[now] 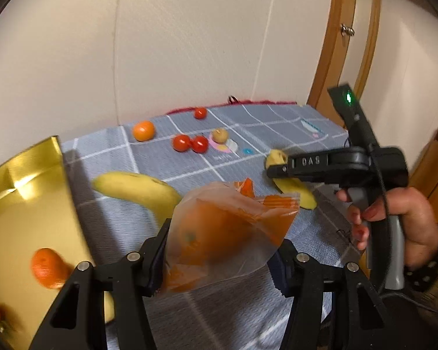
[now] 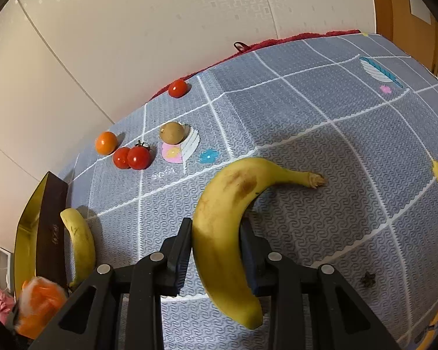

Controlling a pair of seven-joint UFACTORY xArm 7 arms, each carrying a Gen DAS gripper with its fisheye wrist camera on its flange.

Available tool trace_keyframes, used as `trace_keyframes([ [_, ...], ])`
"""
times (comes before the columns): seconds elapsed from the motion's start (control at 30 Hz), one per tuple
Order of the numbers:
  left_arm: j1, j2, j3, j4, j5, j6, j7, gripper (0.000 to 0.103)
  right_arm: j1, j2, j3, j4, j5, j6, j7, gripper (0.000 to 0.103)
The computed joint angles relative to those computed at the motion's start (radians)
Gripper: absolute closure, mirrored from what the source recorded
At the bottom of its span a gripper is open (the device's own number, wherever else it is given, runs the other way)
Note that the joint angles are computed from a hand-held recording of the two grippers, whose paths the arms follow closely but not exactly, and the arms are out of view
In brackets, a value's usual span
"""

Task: Organize fruits
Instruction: 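Carry the mesh bag into the gold tray and release it while the right gripper holds the banana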

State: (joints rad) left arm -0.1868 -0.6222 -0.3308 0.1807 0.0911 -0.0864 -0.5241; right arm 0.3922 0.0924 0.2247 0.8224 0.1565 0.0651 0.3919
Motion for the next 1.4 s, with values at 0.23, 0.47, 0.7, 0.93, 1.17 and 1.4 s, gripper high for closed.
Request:
trace_keyframes([
  [0.23, -0.039, -0.226, 0.159, -0.092, 0.001, 0.114, 0.085, 0.044, -0.013, 0.015, 0.04, 0.009, 0.095, -0.022, -0.074, 0.072],
  [0.47, 0.047, -0.383, 0.224, -0.16, -0.012, 0.186, 0.166, 0.044, -0.079, 0.028, 0.143, 0.018, 0.26, -0.058, -0.22, 0.072],
  [0.7, 0.141, -0.394, 0.286, -0.209, -0.092, 0.144, 0.137, 0.044, -0.185, 0.052, 0.316, 0.046, 0.512, -0.12, -0.453, 0.072],
  [0.93, 0.231, -0.407, 0.233, -0.217, -0.104, 0.159, 0.077, 0.044, -0.396, 0.088, 0.599, 0.068, 0.64, -0.197, -0.62, 0.072],
  [1.17, 0.318, -0.404, 0.19, -0.202, -0.076, 0.228, 0.015, 0.044, -0.42, 0.105, 0.65, 0.069, 0.555, -0.236, -0.571, 0.072],
  [1.4, 0.342, -0.329, 0.213, -0.171, -0.053, 0.274, -0.01, 0.044, -0.371, 0.099, 0.617, 0.063, 0.456, -0.264, -0.502, 0.072],
])
